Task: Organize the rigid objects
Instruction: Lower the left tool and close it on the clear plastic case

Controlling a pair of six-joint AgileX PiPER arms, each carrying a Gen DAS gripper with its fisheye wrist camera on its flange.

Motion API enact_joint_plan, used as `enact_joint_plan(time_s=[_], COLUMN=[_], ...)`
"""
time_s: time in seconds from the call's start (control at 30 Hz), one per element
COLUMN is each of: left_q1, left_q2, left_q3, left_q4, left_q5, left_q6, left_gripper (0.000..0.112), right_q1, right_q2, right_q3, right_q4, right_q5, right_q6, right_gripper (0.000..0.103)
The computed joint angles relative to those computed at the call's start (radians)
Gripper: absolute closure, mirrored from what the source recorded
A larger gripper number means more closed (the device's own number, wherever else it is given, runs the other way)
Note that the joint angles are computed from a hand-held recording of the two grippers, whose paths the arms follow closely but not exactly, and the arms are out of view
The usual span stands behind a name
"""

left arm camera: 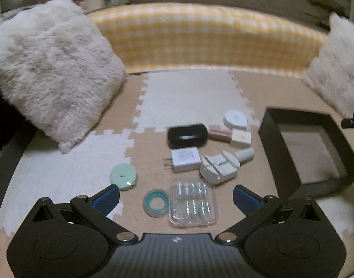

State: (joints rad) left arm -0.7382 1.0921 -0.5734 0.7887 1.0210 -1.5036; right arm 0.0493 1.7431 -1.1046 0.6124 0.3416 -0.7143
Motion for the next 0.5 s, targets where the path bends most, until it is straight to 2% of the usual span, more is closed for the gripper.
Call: enact_joint_plan(time_s=[0.1,0.17,0.3,0.43,0.5], left_q1=[0.025,0.03,0.049,0.067,0.085], left_q2=[0.079,0.154,0.272,0.383,0.435], left_q3=[-0.007,-0.021,-0.042,-0.071,-0.085], left_q4=[0.012,0.038,0.088,0.129,0.134], left_q5=[-0.057,-0.073,-0.109,-0.117,-0.124], left_q6=[0.019,0.006,-0.023,-0.054,-0.061], left_gripper=[0.011,0.011,0.011,0.011,0.011], right_q1=[0.002,0.005,0.018,0.02,0.018], right_q2=[0.048,0.073,0.096,0.109,0.126], right_q3=[-0.045,-0.074,-0.099,-0.117,-0.135], right_q4=[-0.065,-0.101,-0.166,-0.203,-0.218], right_q5=[0.047,0.074,0.093,0.122,0.132], right_q6=[0.061,0.103,0.158,0.199,0.211], right_gripper=[0.037,0.049,0.053,0.078,0.083])
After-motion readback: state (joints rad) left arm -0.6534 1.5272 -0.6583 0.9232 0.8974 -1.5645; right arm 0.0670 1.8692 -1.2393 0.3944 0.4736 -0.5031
